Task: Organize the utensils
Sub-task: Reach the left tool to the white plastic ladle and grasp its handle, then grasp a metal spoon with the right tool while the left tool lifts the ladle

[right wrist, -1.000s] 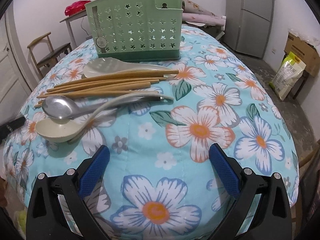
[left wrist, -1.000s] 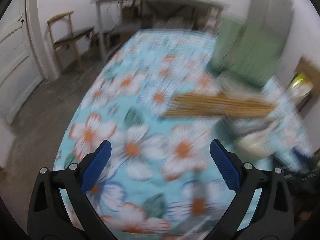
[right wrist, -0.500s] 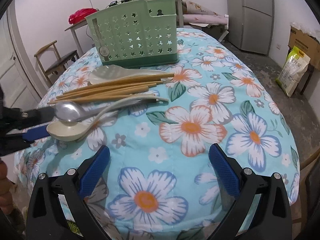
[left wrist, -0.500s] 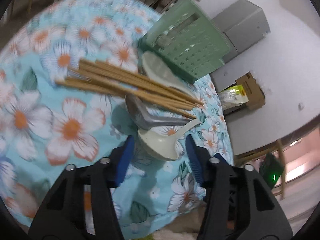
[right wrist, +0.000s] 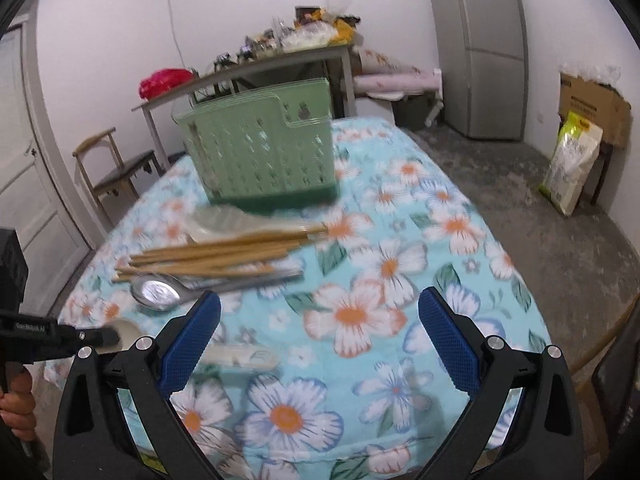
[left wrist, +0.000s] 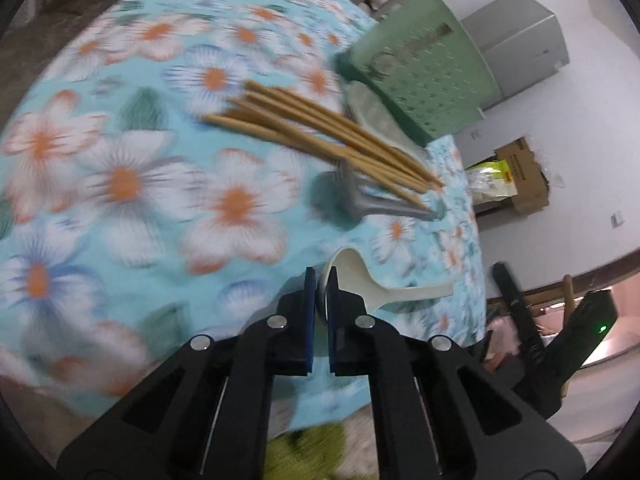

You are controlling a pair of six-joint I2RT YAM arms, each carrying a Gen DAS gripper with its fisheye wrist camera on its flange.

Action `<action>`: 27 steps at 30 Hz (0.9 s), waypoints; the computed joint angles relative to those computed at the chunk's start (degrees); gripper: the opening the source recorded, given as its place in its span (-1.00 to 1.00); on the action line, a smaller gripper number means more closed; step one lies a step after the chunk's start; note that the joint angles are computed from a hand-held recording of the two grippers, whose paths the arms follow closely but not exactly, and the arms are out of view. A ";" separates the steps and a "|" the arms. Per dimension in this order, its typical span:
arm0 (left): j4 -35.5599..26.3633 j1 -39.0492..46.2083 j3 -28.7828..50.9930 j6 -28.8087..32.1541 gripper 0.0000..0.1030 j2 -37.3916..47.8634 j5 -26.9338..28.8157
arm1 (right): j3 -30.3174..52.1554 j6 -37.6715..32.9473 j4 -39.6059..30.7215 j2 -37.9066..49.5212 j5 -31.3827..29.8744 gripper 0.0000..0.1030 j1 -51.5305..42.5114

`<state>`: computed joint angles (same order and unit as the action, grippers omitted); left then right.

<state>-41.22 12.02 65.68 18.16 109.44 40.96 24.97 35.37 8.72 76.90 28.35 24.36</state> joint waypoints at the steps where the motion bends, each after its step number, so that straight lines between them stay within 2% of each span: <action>1: -0.71 1.49 0.54 0.88 -0.93 0.24 -0.53 | 0.36 -0.58 0.25 -0.14 0.22 0.87 0.59; 5: 1.60 7.37 1.46 0.93 -0.93 -0.10 -4.02 | 2.84 -2.75 1.24 2.26 -0.05 0.79 3.17; 11: 7.66 10.11 1.74 -0.63 -0.94 0.22 -7.84 | 9.52 -7.14 1.74 10.80 -0.53 0.54 8.07; 14: 10.37 10.34 1.12 -0.83 -0.93 -0.17 -9.15 | 14.26 -10.36 0.82 17.30 -0.10 0.36 10.11; 16: 12.71 10.39 0.56 -1.67 -0.93 -0.42 -9.98 | 18.25 -12.87 -0.87 22.50 0.10 0.15 11.27; 21: 14.18 11.33 1.02 -1.79 -0.93 0.43 -9.49 | 25.74 -17.94 -3.81 31.55 0.93 -0.18 12.81; 27: 13.15 12.79 2.71 -2.09 -0.93 2.56 -6.88 | 31.06 -23.36 -4.01 36.20 4.02 -0.43 13.98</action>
